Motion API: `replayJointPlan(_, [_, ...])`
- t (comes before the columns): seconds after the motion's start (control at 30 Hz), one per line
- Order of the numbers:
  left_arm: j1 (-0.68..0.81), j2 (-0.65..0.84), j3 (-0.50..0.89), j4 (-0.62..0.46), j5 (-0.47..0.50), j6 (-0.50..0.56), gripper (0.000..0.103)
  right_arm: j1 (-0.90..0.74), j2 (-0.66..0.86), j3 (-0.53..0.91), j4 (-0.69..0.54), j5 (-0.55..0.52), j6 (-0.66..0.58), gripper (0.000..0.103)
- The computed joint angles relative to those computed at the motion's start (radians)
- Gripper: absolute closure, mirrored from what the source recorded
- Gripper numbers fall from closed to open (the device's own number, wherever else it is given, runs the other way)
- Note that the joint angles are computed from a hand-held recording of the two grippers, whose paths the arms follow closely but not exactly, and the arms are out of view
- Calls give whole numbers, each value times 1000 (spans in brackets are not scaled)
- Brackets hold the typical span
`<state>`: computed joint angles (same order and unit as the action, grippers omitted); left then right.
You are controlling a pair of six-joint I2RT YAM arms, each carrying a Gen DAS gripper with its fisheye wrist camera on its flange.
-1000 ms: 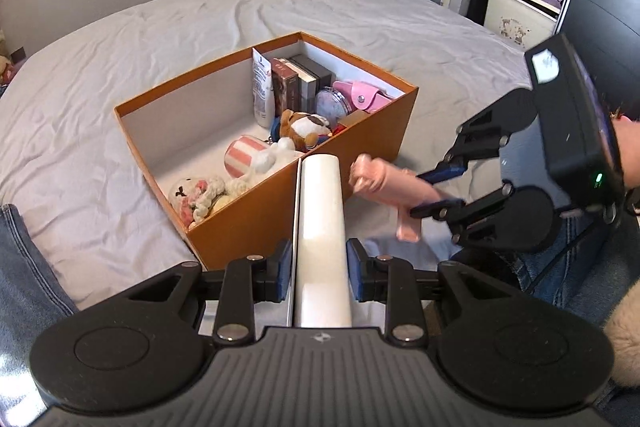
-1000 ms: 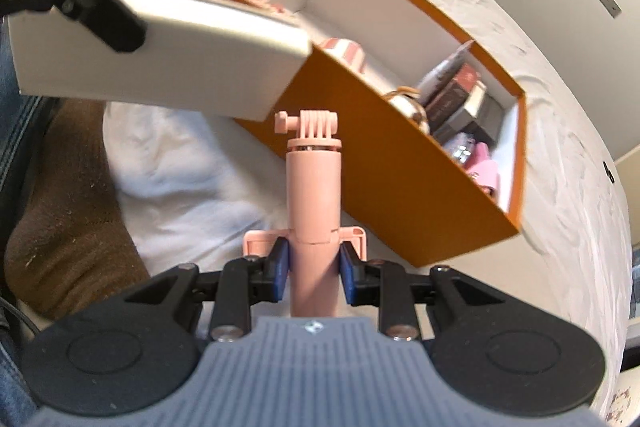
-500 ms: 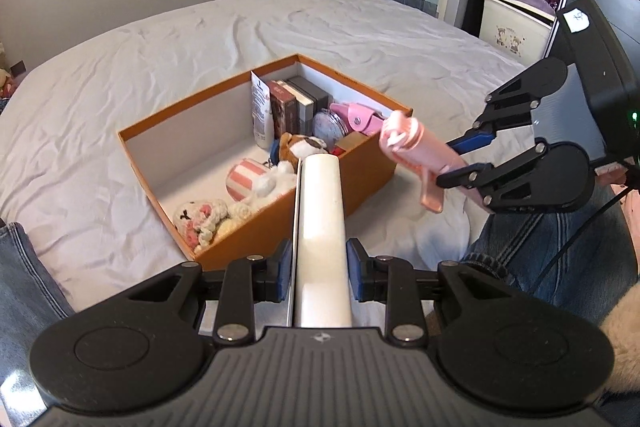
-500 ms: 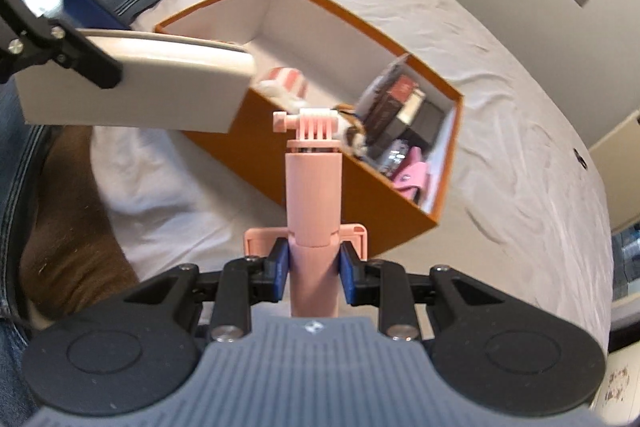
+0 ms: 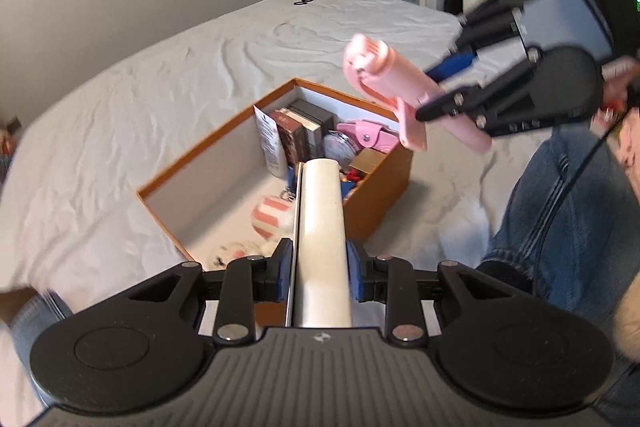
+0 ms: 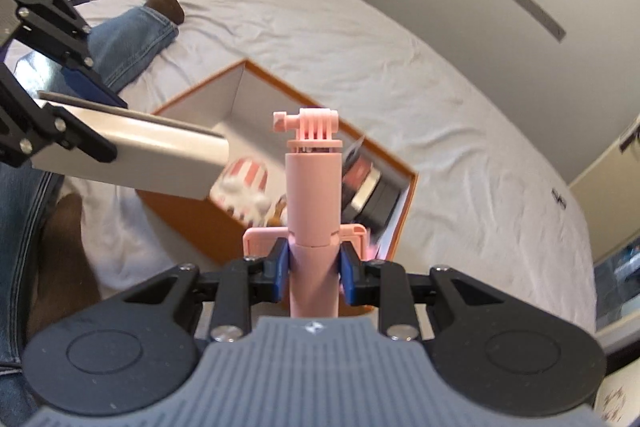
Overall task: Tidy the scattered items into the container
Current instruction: 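Lift the pink tool and white case and carry both over the orange box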
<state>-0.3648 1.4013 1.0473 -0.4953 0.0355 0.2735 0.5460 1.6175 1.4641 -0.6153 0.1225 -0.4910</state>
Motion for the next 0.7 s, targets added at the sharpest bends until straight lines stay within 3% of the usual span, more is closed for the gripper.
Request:
replayJointPlan(0.4, [-39, 203, 135, 116, -169, 400, 70, 9, 200, 274, -65, 5, -150, 74])
replayJointPlan(0.7, [-21, 433, 155, 408, -236, 730, 70, -33, 342, 454, -103, 4, -185, 74])
